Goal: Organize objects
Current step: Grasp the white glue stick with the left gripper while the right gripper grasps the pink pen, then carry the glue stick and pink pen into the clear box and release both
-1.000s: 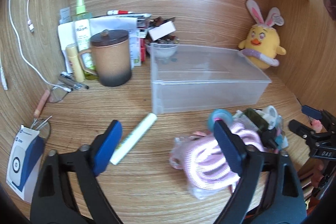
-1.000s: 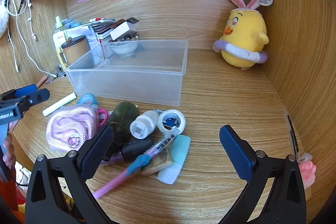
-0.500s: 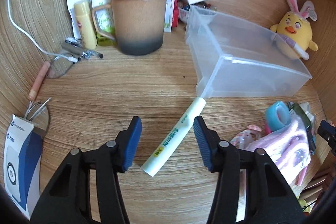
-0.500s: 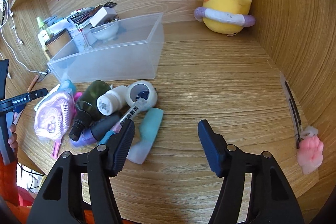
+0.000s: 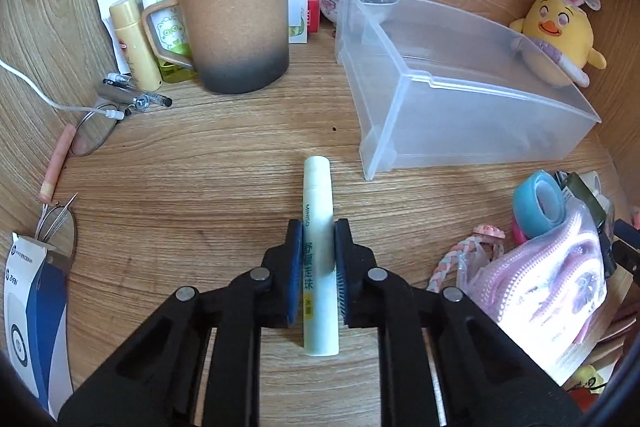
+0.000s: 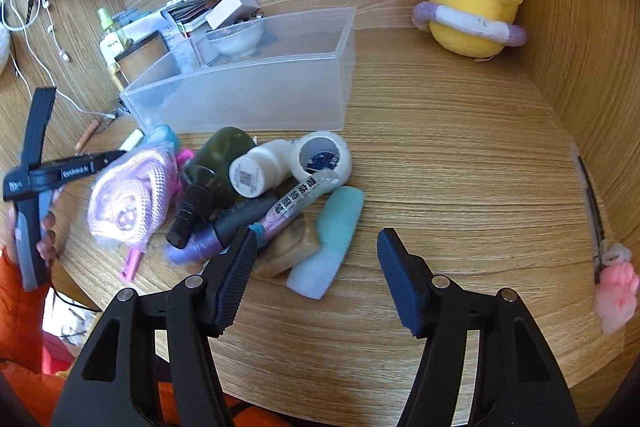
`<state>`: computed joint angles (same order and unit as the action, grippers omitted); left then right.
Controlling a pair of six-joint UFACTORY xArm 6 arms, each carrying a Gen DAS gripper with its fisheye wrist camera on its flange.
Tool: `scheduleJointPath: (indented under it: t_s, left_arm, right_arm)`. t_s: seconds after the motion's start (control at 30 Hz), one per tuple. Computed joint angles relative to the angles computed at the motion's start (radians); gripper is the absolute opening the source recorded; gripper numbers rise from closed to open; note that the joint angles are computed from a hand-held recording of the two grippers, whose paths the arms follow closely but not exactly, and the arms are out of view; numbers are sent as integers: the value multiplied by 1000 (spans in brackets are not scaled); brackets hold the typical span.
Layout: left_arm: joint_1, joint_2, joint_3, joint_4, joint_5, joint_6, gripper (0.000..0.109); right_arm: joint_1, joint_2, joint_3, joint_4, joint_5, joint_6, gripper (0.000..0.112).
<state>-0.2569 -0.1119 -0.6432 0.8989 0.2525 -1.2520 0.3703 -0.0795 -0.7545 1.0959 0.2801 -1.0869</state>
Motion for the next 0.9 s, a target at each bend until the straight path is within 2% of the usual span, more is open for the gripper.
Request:
scheduleJointPath:
  t_s: [0.17, 0.27, 0.33, 0.4, 0.47, 0.53, 0.63, 0.8, 0.9]
  left_arm:
    - [-20, -22, 20, 50, 7, -46, 15]
    - [-32, -42, 41, 62, 8, -49, 15]
    - [-39, -55, 55, 76, 6, -53, 15]
    - [-40, -61, 62, 81, -2, -50, 15]
    - [-42, -60, 64, 73, -4, -39, 15]
    - [-37, -50, 54, 61, -9, -30, 16]
    - [-35, -33, 35, 52, 0, -24, 17]
    - [-42, -10, 7, 85, 20, -52, 15]
    - [-45, -14, 10, 111, 22, -84, 15]
  right_arm:
    - [-16, 34, -57, 47, 80, -1, 59]
    - [-18, 55, -78, 70, 94, -7, 58]
    - [-14, 68, -90, 84, 86, -13, 49]
    - [-16, 76, -100, 90, 89, -21, 34]
    - [-26, 87, -114, 85, 120, -16, 28]
    - [-33, 93, -122, 97, 142, -20, 26]
    - [-21, 90, -117, 102, 116, -28, 24]
    - [-10, 69, -110, 138, 86, -66, 14]
    - [-1, 50, -106, 182, 55, -112, 14]
